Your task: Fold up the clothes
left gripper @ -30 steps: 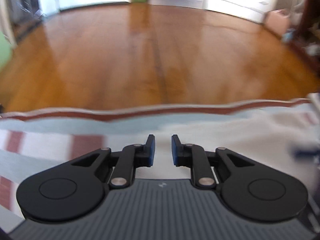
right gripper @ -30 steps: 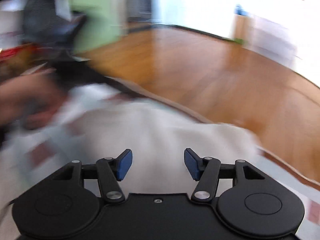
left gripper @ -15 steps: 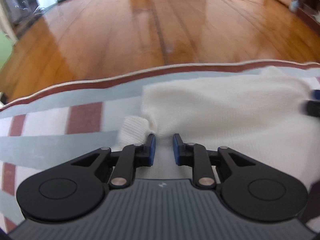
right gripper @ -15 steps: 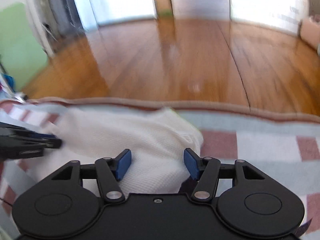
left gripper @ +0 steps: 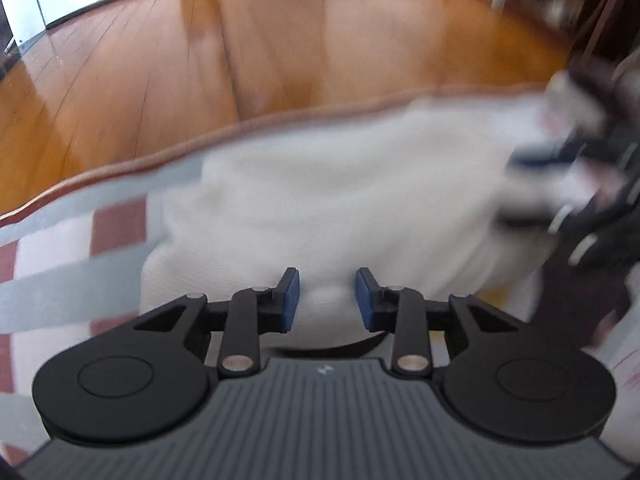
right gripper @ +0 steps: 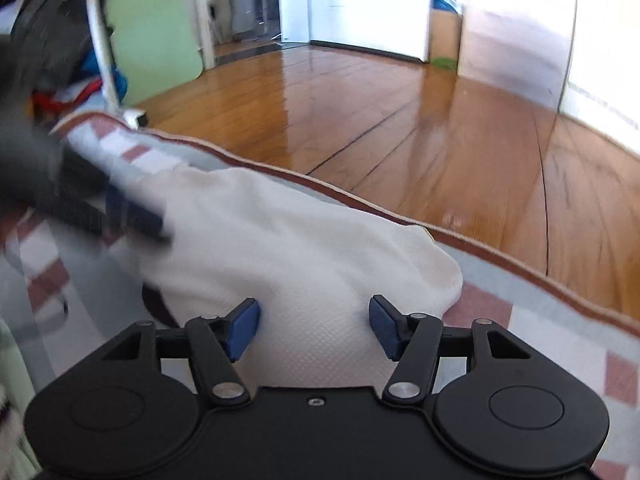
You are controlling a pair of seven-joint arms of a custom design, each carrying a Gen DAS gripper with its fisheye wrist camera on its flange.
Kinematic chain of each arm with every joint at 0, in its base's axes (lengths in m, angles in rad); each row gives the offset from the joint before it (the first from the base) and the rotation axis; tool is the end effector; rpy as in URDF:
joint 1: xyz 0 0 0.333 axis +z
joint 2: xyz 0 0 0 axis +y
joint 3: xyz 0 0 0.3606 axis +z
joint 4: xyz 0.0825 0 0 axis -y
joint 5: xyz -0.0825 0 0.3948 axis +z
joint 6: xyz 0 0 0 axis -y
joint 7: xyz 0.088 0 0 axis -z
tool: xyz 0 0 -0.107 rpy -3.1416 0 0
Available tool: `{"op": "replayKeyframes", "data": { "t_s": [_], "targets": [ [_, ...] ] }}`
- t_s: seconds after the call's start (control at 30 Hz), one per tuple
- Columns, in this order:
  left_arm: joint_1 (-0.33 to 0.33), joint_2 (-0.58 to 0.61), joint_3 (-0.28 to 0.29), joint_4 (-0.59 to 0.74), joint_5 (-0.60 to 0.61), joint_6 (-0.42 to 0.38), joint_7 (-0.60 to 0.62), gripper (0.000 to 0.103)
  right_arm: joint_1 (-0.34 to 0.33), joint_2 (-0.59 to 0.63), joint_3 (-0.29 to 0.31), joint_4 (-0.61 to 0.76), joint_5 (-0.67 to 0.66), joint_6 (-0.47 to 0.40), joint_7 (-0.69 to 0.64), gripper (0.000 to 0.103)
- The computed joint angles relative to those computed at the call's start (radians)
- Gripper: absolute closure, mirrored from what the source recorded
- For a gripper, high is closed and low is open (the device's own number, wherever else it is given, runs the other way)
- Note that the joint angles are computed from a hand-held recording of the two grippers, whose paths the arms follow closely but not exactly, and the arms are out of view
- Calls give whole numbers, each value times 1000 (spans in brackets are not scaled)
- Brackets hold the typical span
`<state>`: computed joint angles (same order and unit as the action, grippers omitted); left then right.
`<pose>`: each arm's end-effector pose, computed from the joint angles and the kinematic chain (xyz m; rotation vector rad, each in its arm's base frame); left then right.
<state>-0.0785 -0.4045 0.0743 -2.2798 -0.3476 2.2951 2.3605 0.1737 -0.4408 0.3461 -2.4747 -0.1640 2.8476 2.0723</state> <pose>0.4599 -0.0044 0.5964 -1.2914 2.4994 -0.6712 0.3809 0.2514 0.5674 -1.8496 1.5343 -0.5809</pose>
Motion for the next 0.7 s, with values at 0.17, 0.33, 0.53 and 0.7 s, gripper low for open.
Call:
{"op": "replayKeyframes", "data": {
  "t_s": [0.17,0.33,0.53,0.7],
  "targets": [
    [54,69,-56,3,91,157,-178,93,-9,4,13,-4,-6,10,13,37],
    [43,92,-65,-10,114,229,-242,96,11,5,1,-4,22,3,39,35],
    [212,120,-203,-19,521,365,-647,84,9,-12,2,65,102,-221,187,15],
    [68,114,84,108,-86,-6,-490,57,70,-88,-61,19,177,-162,301,14]
  ]
}}
